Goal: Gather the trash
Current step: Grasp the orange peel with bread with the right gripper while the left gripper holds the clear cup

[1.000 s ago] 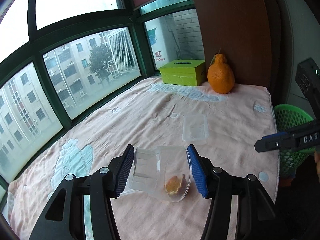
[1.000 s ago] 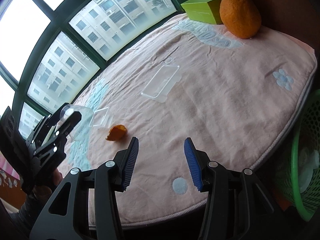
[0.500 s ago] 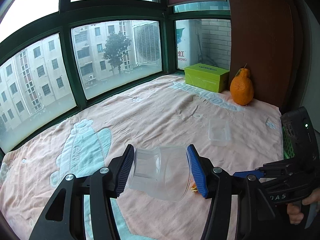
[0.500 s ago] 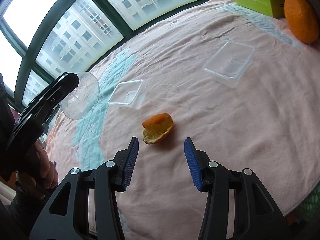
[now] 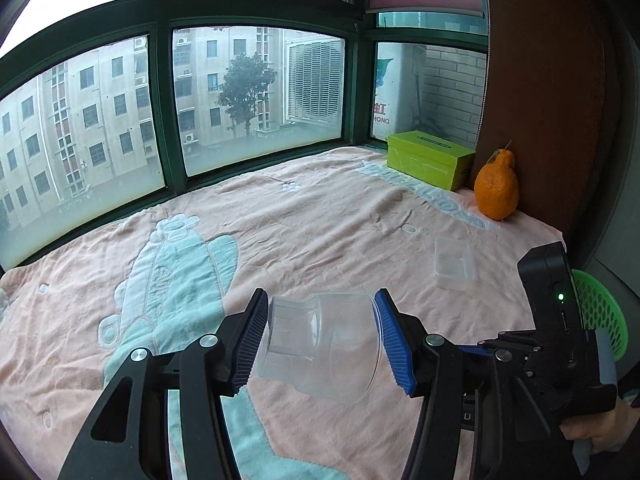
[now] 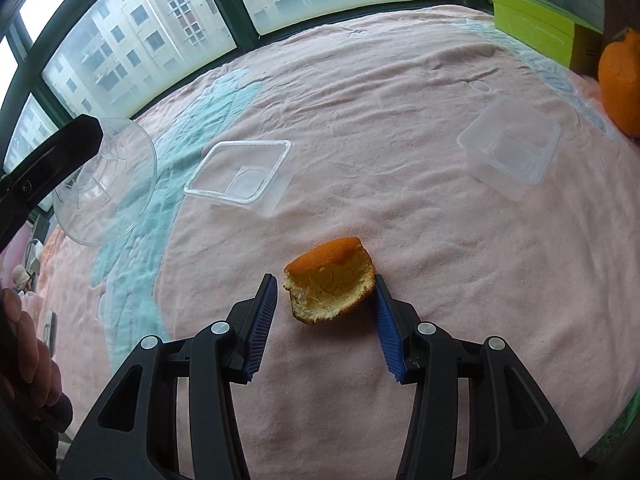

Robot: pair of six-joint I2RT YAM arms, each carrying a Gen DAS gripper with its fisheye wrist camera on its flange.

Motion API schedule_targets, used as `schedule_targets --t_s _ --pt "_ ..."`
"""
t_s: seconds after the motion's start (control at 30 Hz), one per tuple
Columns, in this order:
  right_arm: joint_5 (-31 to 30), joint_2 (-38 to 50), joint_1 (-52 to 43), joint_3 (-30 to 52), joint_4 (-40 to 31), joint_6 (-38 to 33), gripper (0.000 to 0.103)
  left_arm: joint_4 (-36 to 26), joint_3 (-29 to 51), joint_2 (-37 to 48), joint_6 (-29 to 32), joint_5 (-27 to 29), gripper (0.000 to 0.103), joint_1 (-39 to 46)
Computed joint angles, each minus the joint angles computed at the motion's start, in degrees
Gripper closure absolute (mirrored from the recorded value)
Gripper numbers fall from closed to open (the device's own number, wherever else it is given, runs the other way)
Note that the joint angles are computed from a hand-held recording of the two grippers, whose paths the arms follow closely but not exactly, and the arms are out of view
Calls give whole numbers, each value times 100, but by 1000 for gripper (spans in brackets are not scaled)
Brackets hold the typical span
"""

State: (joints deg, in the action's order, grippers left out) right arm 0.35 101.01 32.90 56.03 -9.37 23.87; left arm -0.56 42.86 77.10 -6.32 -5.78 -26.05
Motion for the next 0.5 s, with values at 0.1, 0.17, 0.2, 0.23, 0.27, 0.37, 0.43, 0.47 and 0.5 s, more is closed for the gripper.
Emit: schedule_targets --t_s 0.1,0.17,0.2,0.23,0.27,0.37,0.43,0.47,0.5 --pt "465 157 233 154 -114 -154 55 5 -50 -40 -19 55 50 47" --pt "690 194 333 167 -145 -260 56 12 -71 -77 -29 93 50 73" --pt "770 213 366 149 -113 -282 57 15 -68 -76 -45 105 50 77" --pt "819 201 389 108 -81 -295 57 15 -70 -81 -61 122 50 81" --pt "861 167 420 59 -58 -290 59 16 -72 -86 -79 140 50 77" --pt "828 -41 425 -154 37 -278 63 6 -49 -78 -113 120 50 -11" --pt "829 -230 432 -300 59 -269 65 -7 -47 -95 -119 93 50 -92" --pt "821 -342 427 -393 78 -257 65 -13 -44 -104 -130 72 50 -138" --pt "824 -464 421 -491 92 -240 66 -24 -30 -102 -146 46 50 -188"
